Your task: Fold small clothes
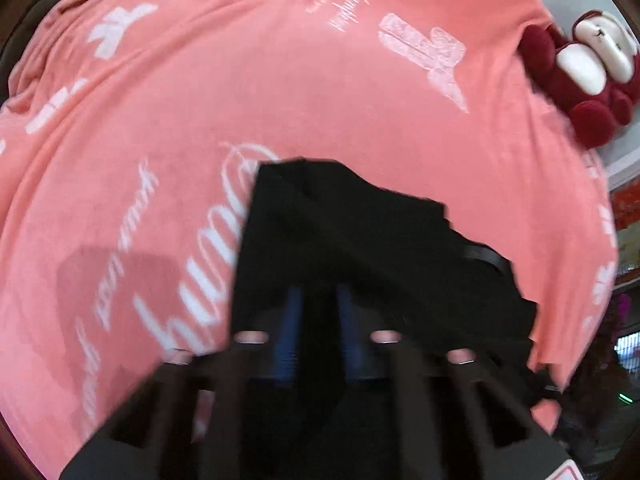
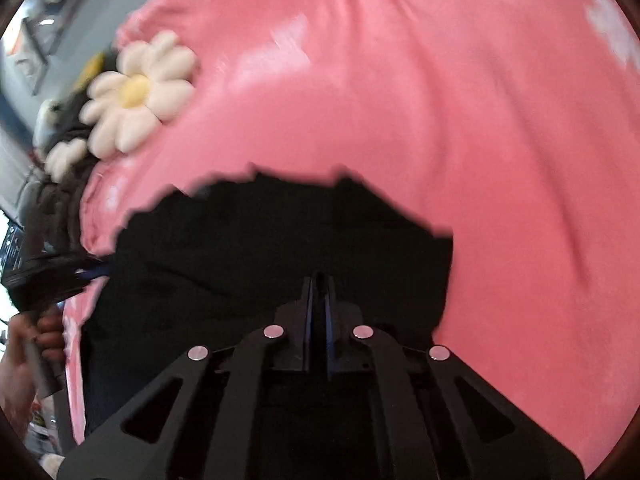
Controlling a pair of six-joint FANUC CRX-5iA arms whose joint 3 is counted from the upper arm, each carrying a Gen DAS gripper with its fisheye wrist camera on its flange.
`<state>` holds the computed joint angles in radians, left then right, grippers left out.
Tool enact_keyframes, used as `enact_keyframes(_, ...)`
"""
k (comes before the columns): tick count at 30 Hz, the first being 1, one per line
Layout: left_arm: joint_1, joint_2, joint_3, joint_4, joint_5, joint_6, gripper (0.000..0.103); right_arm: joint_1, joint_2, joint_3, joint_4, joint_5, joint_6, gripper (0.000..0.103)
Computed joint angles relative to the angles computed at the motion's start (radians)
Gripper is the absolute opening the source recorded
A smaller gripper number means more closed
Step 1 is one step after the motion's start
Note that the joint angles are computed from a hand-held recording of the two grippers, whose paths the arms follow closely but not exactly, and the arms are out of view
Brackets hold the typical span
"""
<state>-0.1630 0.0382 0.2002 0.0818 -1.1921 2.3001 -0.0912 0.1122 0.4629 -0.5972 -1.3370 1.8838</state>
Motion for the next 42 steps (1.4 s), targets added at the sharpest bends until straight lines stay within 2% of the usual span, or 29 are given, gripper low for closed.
enact_keyframes(1, -0.009, 0.005, 0.026, -0.049, -0.013, 0.011, 0.0, -0.053, -0.033, -0.006, -0.093, 0.025, 0.041, 0.003)
enact_keyframes(2, -0.019, 0.011, 0.057, -0.111, -0.043, 0.034, 0.0, -0.083, -0.048, -0.015, -0.135, 0.034, 0.067, 0.003)
enact_keyframes(3, -0.023, 0.015, 0.078, -0.151, -0.068, 0.049, 0.0, -0.094, -0.064, -0.037, -0.123, 0.046, 0.098, 0.004)
enact_keyframes(4, -0.025, 0.016, 0.09, -0.184, -0.09, 0.065, 0.0, -0.075, -0.073, -0.061, -0.06, 0.061, 0.11, 0.005)
enact_keyframes(5, -0.02, 0.014, 0.096, -0.212, -0.12, 0.081, 0.0, -0.038, -0.079, -0.108, 0.056, 0.082, 0.115, 0.007)
enact_keyframes(7, 0.007, -0.019, 0.05, -0.179, -0.103, 0.081, 0.0, 0.01, -0.077, -0.184, 0.234, 0.097, 0.062, 0.007)
enact_keyframes(8, 0.018, -0.036, 0.028, -0.159, -0.087, 0.076, 0.0, 0.008, -0.067, -0.199, 0.271, 0.073, 0.037, 0.007)
enact_keyframes(10, 0.026, -0.076, -0.01, -0.12, -0.062, 0.047, 0.002, -0.033, -0.07, -0.197, 0.229, 0.054, 0.02, 0.009)
enact_keyframes(12, 0.012, -0.097, -0.021, -0.103, -0.067, -0.007, 0.021, -0.102, -0.058, -0.145, 0.104, 0.004, 0.004, 0.016)
enact_keyframes(13, -0.01, -0.099, -0.013, -0.112, -0.082, -0.021, 0.026, -0.114, -0.049, -0.124, 0.075, -0.009, -0.008, 0.032)
enact_keyframes(14, -0.029, -0.105, -0.016, -0.119, -0.086, -0.027, 0.033, -0.123, -0.032, -0.088, 0.041, -0.023, -0.032, 0.043)
enact_keyframes(15, -0.054, -0.114, -0.026, -0.116, -0.076, -0.039, 0.035, -0.122, -0.021, -0.069, 0.023, -0.034, -0.048, 0.043)
enact_keyframes(16, -0.069, -0.118, -0.029, -0.11, -0.075, -0.042, 0.035, -0.124, 0.014, -0.018, -0.004, -0.069, -0.072, 0.044)
enact_keyframes(19, -0.12, -0.138, -0.066, -0.075, -0.034, -0.055, 0.052, -0.074, 0.045, 0.025, 0.024, -0.097, -0.085, 0.043)
enact_keyframes(22, -0.163, -0.128, -0.076, -0.076, -0.01, -0.087, 0.054, -0.007, 0.061, 0.015, 0.101, -0.108, -0.065, 0.042)
enact_keyframes(23, -0.169, -0.128, -0.093, -0.062, 0.008, -0.099, 0.054, -0.002, 0.057, 0.004, 0.097, -0.109, -0.044, 0.029)
enact_keyframes(24, -0.165, -0.129, -0.104, -0.049, 0.013, -0.106, 0.051, -0.009, 0.041, -0.008, 0.083, -0.108, -0.02, 0.02)
enact_keyframes(25, -0.168, -0.133, -0.113, -0.048, 0.012, -0.105, 0.047, -0.035, 0.008, -0.028, 0.037, -0.104, 0.031, 0.006)
enact_keyframes(26, -0.171, -0.145, -0.122, -0.048, 0.011, -0.116, 0.04, -0.068, -0.016, -0.039, -0.009, -0.113, 0.082, 0.006)
enact_keyframes(28, -0.156, -0.173, -0.157, -0.007, 0.006, -0.177, 0.036, -0.106, -0.078, -0.087, -0.032, -0.108, 0.195, 0.006)
enact_keyframes(30, -0.147, -0.202, -0.187, 0.008, -0.025, -0.22, 0.035, -0.088, -0.139, -0.184, 0.112, -0.075, 0.266, 0.007)
enact_keyframes(33, -0.175, -0.233, -0.195, -0.036, -0.063, -0.233, 0.038, -0.066, -0.153, -0.272, 0.282, -0.051, 0.227, 0.007)
enact_keyframes(34, -0.185, -0.233, -0.187, -0.047, -0.077, -0.223, 0.038, -0.076, -0.151, -0.276, 0.291, -0.051, 0.205, 0.008)
enact_keyframes(36, -0.19, -0.241, -0.191, -0.045, -0.078, -0.191, 0.04, -0.135, -0.128, -0.214, 0.198, -0.095, 0.158, 0.011)
enact_keyframes(37, -0.187, -0.245, -0.196, -0.033, -0.07, -0.176, 0.042, -0.145, -0.116, -0.188, 0.169, -0.106, 0.138, 0.015)
enact_keyframes(39, -0.177, -0.255, -0.21, -0.011, -0.047, -0.137, 0.044, -0.143, -0.082, -0.122, 0.125, -0.122, 0.069, 0.046)
enact_keyframes(40, -0.178, -0.257, -0.209, -0.013, -0.04, -0.112, 0.044, -0.136, -0.067, -0.098, 0.114, -0.117, 0.037, 0.066)
enact_keyframes(42, -0.182, -0.257, -0.202, -0.029, -0.031, -0.069, 0.048, -0.112, -0.013, -0.032, 0.089, -0.112, -0.013, 0.065)
